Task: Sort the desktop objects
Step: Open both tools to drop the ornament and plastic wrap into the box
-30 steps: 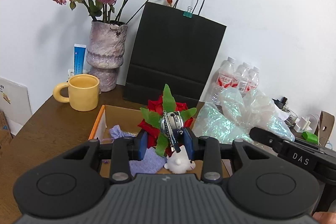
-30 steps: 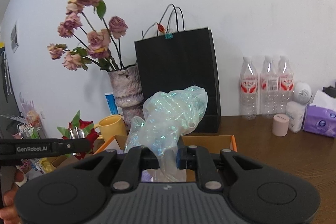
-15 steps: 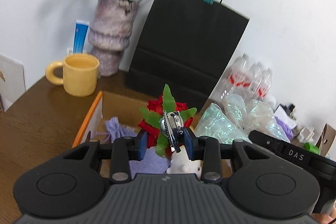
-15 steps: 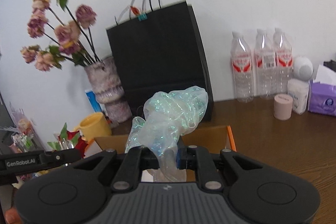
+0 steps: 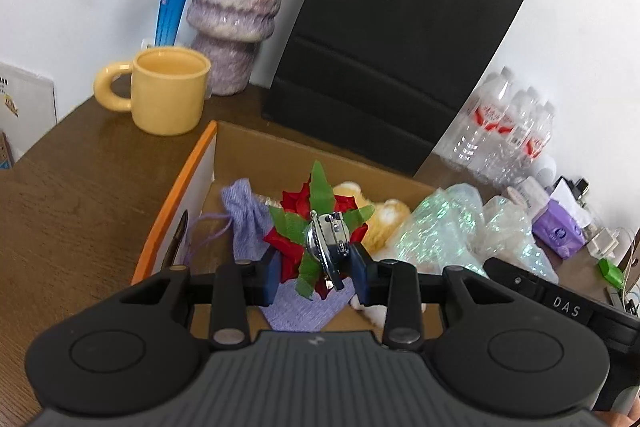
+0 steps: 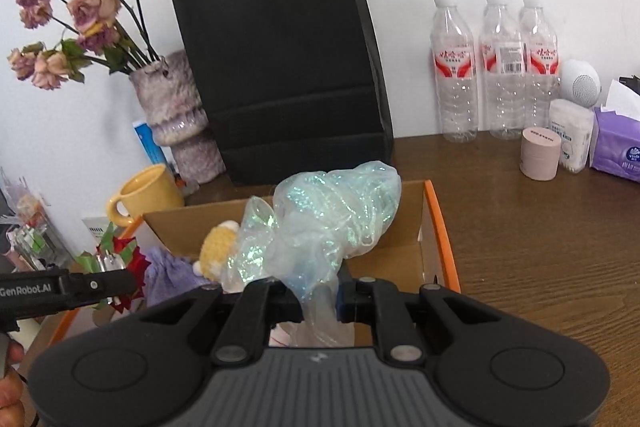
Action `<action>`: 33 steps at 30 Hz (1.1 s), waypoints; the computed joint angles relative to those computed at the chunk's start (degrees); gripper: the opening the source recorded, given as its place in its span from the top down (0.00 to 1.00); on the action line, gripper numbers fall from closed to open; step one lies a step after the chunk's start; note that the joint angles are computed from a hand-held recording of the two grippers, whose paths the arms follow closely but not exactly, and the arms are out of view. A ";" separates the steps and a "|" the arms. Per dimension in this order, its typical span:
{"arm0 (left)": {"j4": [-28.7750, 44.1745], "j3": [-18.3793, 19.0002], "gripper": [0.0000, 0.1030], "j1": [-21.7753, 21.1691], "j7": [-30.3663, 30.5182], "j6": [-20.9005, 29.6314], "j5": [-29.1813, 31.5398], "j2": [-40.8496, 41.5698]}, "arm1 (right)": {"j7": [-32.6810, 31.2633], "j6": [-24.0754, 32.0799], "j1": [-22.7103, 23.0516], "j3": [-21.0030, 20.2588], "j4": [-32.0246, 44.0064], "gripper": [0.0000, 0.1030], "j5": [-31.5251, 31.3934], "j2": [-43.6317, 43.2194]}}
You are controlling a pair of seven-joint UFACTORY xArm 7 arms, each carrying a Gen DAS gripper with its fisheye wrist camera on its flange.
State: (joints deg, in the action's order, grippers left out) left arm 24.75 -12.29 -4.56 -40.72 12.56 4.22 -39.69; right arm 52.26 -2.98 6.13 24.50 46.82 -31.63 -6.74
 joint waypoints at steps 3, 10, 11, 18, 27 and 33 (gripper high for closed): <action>0.47 0.31 0.66 -0.32 0.16 1.16 -0.20 1.03 | -3.37 1.45 3.68 -2.84 0.10 0.81 3.25 0.27; 0.82 -0.34 0.65 0.38 -0.82 2.33 0.46 2.18 | -3.92 3.90 6.55 -5.17 1.00 0.75 3.00 1.11; 0.84 -0.48 0.65 0.46 -1.01 2.46 0.64 2.20 | -4.12 4.27 7.08 -5.59 1.13 0.73 3.12 1.25; 1.21 -0.16 0.61 0.07 -1.88 3.82 0.87 2.53 | -2.94 7.81 9.50 -7.22 2.59 0.39 0.74 1.97; 0.42 -2.95 0.15 2.88 -5.50 3.03 3.28 -0.87 | 7.02 9.81 8.57 -6.36 3.73 0.10 -11.92 0.04; 0.59 -4.66 0.00 4.42 -7.99 3.57 4.68 -3.31 | 11.91 9.63 7.15 -5.04 3.88 0.00 -17.59 -1.98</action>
State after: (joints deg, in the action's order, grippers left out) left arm 25.35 -16.95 -0.14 -48.71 16.13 8.90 -43.00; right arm 64.17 6.65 13.28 19.46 50.70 -49.22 -8.73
